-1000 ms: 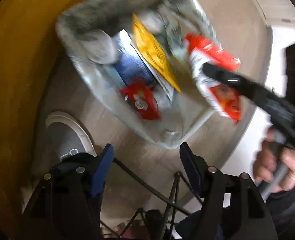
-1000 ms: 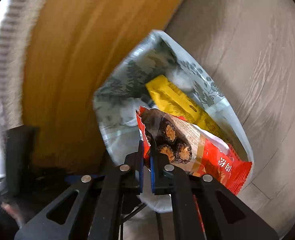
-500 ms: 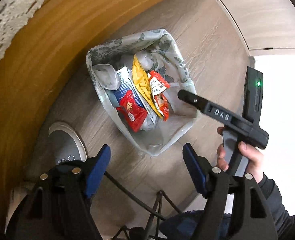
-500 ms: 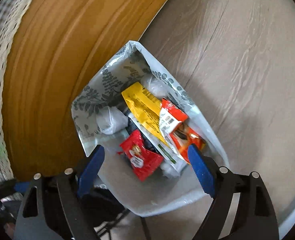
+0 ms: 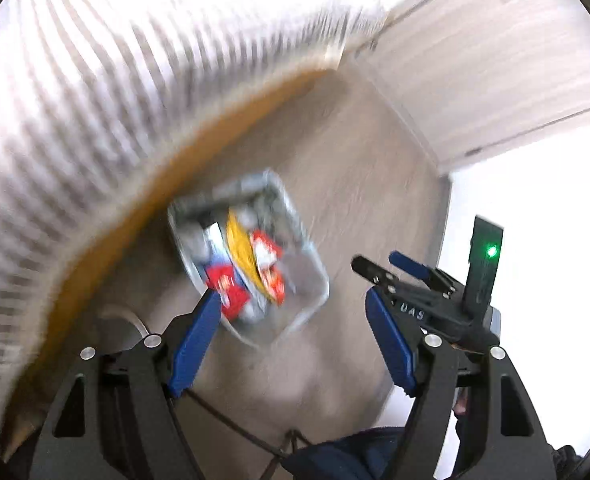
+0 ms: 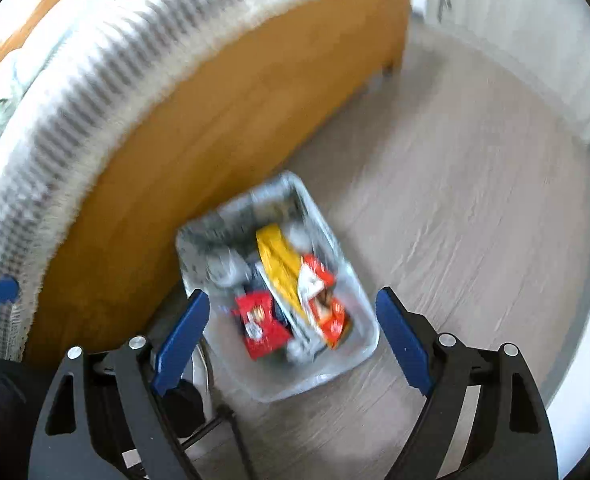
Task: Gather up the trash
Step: 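Move both grippers back from the wastebasket toward the bed, then grasp the Santa-sticker bottle with the left gripper while the right gripper grasps the clear cup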
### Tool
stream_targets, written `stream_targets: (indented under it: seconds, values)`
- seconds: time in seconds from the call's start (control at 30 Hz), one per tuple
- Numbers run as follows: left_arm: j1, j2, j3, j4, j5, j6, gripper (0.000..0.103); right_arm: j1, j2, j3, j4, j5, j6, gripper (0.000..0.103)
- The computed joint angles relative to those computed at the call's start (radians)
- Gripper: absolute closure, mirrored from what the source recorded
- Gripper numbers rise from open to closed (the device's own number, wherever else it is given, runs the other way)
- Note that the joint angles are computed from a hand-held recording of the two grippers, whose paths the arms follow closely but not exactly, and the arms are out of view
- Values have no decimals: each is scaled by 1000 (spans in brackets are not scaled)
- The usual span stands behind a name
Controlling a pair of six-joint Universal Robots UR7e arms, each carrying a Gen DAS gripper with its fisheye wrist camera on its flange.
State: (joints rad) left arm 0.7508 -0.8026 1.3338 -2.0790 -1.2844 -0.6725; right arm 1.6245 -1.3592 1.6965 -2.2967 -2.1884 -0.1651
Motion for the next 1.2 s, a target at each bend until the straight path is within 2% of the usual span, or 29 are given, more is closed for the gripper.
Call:
stream_targets:
  seconds: [0.17,0.27,0.33,0.43,0.57,0.7,0.8,0.87,0.97,1.07,1.13,1.2]
  values:
    - [-57,-180,100,-95,185,22,25,115,36,-61,-72,7,-65,21]
    - [-74,-280,143,-82,311,3,23,185,84,-120,-100,38,-92,21]
    - [-80,-341,151,4,422,-30,20,216,120,-147,-116,54,-106,21]
    - [-75,-418,162,153,550,-95,18,261,181,-207,-101,90,-111,21]
    - [-26,-529,174,297,643,-218,18,308,270,-272,-86,133,-131,21]
    - [43,-567,140,386,760,-250,18,343,366,-343,-75,158,-170,21]
    - [120,-515,60,335,813,-129,18,350,428,-399,-55,189,-182,21]
    - [183,-419,-87,413,832,-88,18,358,472,-446,-34,204,-174,21]
    - [243,-303,-242,400,822,43,18,366,518,-498,-18,228,-164,21]
    - [277,-184,-436,570,857,50,18,370,573,-571,24,263,-165,21]
    - [299,-110,-569,625,810,83,18,370,622,-641,66,291,-179,21]
    - [326,-24,-749,769,739,65,18,371,716,-789,146,301,-203,21]
